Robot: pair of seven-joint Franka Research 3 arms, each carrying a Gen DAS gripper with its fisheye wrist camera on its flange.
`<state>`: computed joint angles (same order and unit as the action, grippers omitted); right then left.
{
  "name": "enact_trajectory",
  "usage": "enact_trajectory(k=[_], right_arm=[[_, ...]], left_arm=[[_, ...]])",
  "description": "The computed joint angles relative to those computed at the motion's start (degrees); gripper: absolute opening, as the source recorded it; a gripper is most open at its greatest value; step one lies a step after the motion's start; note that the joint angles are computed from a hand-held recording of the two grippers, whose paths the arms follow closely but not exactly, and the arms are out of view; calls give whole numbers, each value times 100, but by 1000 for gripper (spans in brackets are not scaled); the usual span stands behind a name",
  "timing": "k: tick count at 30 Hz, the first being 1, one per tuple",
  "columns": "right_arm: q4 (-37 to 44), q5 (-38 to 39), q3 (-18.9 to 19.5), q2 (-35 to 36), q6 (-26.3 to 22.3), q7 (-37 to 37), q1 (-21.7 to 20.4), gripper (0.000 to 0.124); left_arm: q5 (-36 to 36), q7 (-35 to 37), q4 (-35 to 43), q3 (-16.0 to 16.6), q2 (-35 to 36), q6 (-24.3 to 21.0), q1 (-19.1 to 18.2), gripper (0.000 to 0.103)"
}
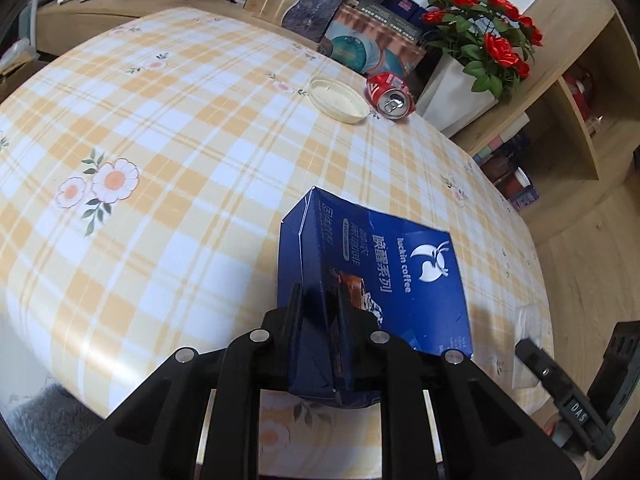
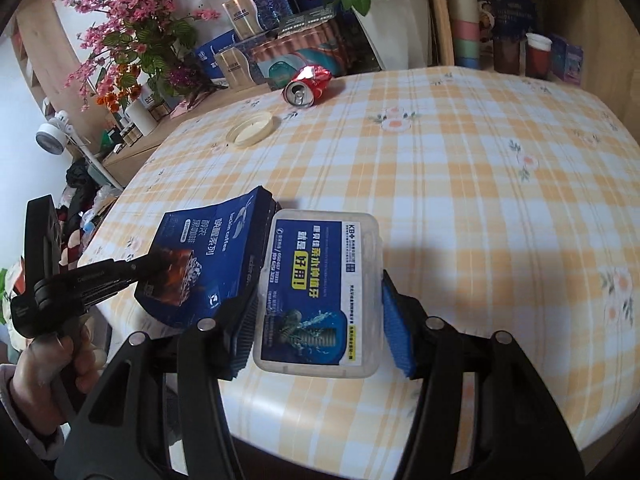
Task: Collect trash
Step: 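Carry the blue box and screw box over the bin and open both tools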
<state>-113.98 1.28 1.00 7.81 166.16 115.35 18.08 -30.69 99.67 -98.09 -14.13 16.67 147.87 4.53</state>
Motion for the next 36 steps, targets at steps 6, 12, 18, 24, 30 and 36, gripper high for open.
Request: enact_trajectory(k=[6,12,18,24,30,36], right_arm=[[-519,-4,55,-414,329,236,11,56],[-1002,-294,204,-860,599,674,-96,56],[-1464,-1021,576,-1389,747,1443,-486,56],[-1796,-1534,1100,-1851,790,2005,-1003,56],[-2074,-1649,1531,-2228,830,2292,-1375,56],[-2331,-1752,2023,-2570,884,2566,-1808,56]], left_arm=[[-421,799,-305,-77,-505,195,19,14],[-1041,1642,-769,107,-1133,162,-167,14],[-1624,2288,-1392,505,-1853,54,-480,14],[-1813,2767,-1984,896,-2487,2,-851,14],[-1967,3034,-2498,1203,-3015,-47,-1157,14],[-1997,3263,-3043,1428,-3503,58,-1431,14]])
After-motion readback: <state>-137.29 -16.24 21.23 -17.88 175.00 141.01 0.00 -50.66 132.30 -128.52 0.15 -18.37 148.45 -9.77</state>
